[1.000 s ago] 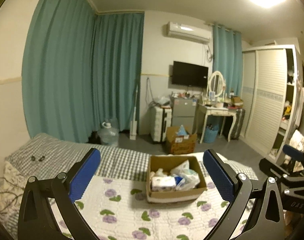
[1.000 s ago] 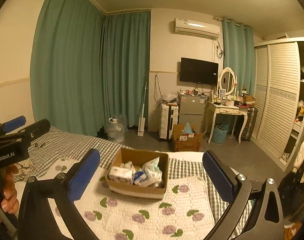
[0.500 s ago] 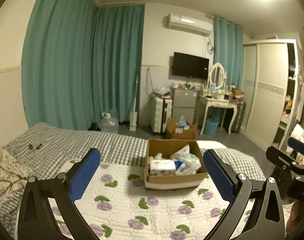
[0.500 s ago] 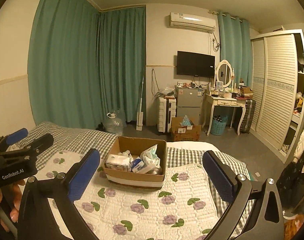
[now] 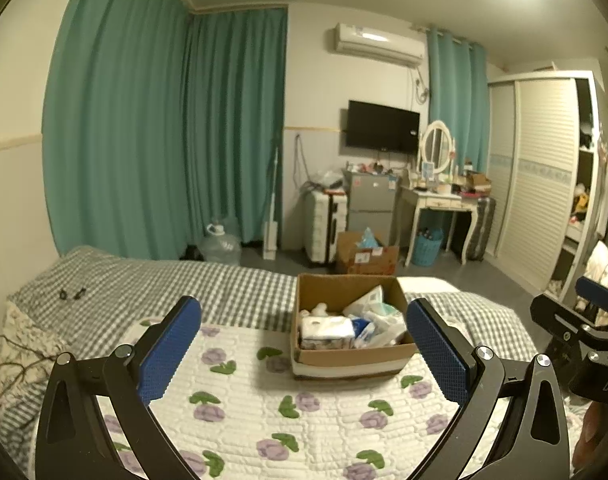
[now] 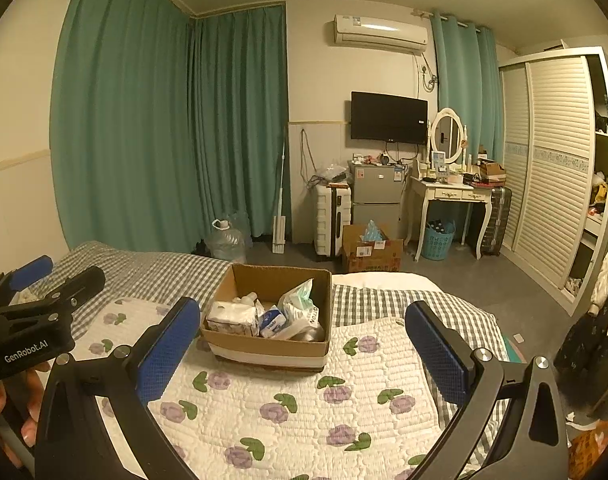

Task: Organize soft objects

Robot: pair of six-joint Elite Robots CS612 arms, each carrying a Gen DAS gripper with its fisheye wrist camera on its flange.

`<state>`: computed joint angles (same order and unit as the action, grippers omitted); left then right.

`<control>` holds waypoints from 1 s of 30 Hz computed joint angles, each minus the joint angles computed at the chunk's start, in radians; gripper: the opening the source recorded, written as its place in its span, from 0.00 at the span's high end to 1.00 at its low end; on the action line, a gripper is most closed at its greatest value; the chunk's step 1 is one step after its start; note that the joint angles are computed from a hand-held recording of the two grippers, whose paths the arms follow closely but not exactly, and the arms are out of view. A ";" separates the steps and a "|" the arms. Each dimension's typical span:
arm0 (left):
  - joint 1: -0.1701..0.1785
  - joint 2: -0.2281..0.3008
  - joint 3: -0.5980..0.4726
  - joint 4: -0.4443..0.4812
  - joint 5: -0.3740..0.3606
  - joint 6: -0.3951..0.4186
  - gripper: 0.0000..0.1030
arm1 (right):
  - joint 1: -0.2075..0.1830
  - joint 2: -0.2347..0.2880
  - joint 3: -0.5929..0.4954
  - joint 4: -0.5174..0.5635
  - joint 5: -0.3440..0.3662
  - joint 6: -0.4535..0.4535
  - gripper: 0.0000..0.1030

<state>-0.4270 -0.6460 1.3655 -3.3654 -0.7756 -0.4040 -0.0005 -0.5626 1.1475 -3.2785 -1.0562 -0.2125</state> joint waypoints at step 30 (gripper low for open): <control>0.002 0.003 0.004 -0.023 0.000 0.030 0.00 | -0.004 -0.004 0.015 0.012 0.002 -0.017 0.00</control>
<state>-0.4247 -0.6429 1.3695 -3.3879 -0.7751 -0.3742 -0.0047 -0.5664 1.1622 -3.2662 -1.0542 -0.2297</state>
